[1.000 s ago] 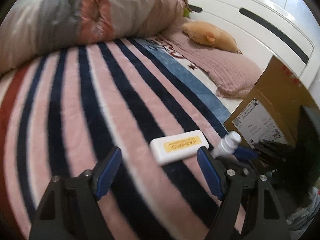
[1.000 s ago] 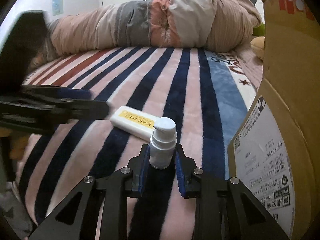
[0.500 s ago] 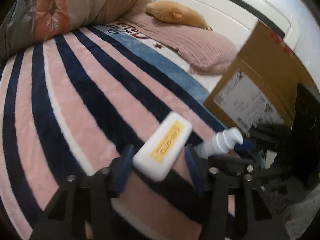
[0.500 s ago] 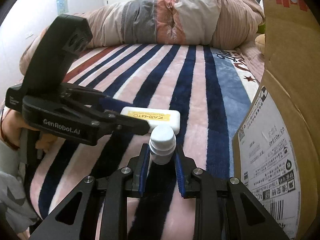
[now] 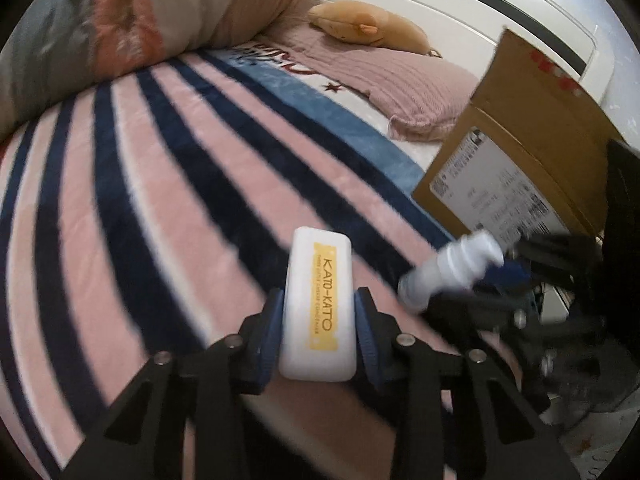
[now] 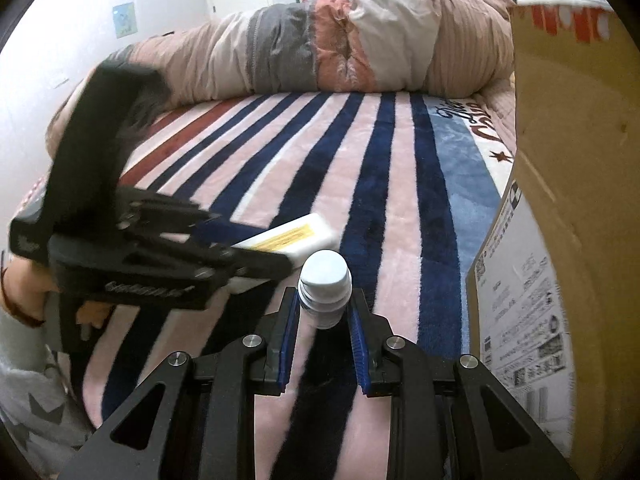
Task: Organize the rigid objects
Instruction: 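Carry the tube and bottle into the box and open both grippers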
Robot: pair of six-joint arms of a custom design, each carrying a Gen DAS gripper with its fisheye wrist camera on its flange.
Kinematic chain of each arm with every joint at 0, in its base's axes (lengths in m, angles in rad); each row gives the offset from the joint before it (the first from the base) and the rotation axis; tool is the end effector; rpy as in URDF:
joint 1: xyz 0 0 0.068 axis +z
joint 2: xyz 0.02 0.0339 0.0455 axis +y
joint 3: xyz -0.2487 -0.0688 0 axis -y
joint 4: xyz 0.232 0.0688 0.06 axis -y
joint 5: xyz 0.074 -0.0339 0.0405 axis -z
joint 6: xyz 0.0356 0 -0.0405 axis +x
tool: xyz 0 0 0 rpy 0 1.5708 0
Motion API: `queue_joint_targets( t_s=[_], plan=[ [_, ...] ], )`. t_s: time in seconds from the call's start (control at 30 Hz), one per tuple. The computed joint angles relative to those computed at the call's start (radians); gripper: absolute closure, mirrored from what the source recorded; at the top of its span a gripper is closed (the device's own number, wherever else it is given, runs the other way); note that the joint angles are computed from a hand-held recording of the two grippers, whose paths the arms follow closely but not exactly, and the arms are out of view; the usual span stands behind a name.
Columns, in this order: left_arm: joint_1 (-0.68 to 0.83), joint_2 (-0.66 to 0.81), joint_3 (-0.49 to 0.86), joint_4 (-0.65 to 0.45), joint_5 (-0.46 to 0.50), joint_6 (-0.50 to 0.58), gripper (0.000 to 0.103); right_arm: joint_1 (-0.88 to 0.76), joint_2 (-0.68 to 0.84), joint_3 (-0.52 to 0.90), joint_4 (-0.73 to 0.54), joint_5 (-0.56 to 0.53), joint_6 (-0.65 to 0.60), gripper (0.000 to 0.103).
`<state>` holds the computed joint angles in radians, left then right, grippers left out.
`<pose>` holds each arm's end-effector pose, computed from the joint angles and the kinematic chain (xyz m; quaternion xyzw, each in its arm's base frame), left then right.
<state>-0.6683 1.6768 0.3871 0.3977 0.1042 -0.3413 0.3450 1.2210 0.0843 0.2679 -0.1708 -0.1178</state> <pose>0.1837 -0.1498 0.0694 0.1704 0.9263 -0.2038 0.2672 0.1459 0.0589 0.0786 -0.2431 0.9039 0.1184 0.3313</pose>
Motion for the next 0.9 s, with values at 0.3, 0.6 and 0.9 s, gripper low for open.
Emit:
queue_joint_targets(
  t_s=[0.3,0.6,0.9],
  plan=[
    [-0.1,-0.036,-0.142,0.13,-0.133,-0.162,0.07,0.039,0.121,0.036,0.012,-0.026,-0.007,0.083],
    [-0.104,0.011,-0.174,0.262,-0.166,-0.207,0.07,0.056,0.364,0.063,0.296,-0.026,0.038,0.083],
    [-0.275,-0.532,-0.231,-0.199,-0.392,-0.317,0.07,0.159,-0.05,0.035,-0.006,0.04,0.082,0.083]
  ],
)
